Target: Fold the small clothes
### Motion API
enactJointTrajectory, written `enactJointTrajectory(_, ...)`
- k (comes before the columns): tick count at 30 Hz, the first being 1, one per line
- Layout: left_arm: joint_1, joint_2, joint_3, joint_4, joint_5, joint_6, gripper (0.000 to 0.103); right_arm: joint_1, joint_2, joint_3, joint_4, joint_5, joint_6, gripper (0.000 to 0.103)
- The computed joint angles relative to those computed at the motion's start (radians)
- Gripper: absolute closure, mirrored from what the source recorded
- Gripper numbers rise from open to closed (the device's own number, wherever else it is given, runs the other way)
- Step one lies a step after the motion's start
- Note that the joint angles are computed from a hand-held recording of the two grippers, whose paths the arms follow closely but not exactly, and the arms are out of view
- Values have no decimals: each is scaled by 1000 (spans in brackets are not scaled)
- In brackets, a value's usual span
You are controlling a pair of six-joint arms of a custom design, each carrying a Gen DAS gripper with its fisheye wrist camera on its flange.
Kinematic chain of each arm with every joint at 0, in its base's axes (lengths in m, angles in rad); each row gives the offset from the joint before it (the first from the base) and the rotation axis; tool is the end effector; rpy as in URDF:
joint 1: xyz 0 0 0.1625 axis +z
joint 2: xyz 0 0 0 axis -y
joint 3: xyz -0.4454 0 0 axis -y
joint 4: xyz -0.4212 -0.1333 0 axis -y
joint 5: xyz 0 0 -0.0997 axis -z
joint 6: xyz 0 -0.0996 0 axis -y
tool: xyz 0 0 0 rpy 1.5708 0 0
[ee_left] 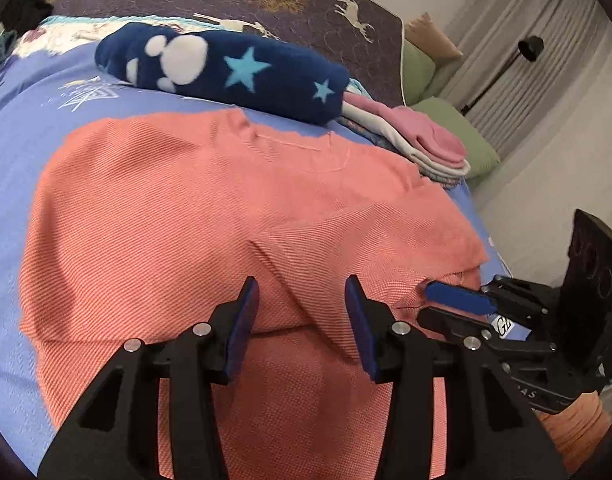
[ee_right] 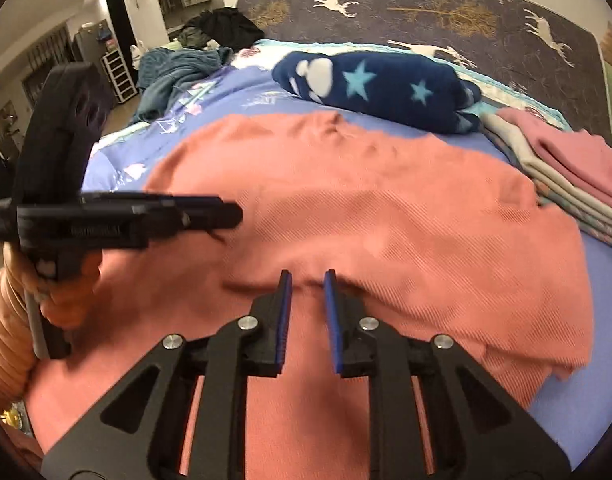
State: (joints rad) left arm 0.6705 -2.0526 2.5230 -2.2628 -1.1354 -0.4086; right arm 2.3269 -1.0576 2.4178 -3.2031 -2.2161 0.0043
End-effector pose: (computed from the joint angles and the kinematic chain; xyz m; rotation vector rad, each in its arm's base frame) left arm -0.1153 -0.3152 0.3001 0.6280 2.7921 -0.6378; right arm 0.3444 -0.2582 0.0888 0.8329 -2.4303 0.6447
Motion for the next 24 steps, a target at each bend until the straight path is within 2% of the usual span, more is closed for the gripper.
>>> enactJointTrajectory(2,-7,25,-8,17,22,-16,58,20,6,7,-17,-41,-30,73)
enactJointTrajectory(4,-2,58,-18,13,31,-25,58,31,24,2,-32,-74,-72,71)
enactJointTrajectory(5,1,81,-26,9,36,-25,61,41,36,-4,-32,-94,-96,70)
enactJointTrajectory(7,-4,116,-39,11,60,-23,91,55,49,-11,-29,-112,-122,68)
enactJointTrajectory(8,-6,136,-52,17,61,-21,99,59,55,-15,-31,-118,-132,67)
enactJointTrajectory(10,-27,139,-65,15,78,-23,99,65,53,-13,-52,-134,-135,66)
enactJointTrajectory(14,-132,75,-138,77,184,13,99,76,-1,13,-105,-180,-112,61)
enactJointTrajectory(16,-140,50,-176,128,227,35,99,79,-46,33,-131,-196,-98,54)
enactJointTrajectory(19,-116,42,-197,220,307,31,98,78,-101,57,-137,-233,-84,47)
enactJointTrajectory(21,-67,37,-187,273,332,-1,87,63,-115,70,-133,-265,-73,45)
enactJointTrajectory(24,-15,23,-161,343,387,-66,80,20,-123,85,-71,-304,2,45)
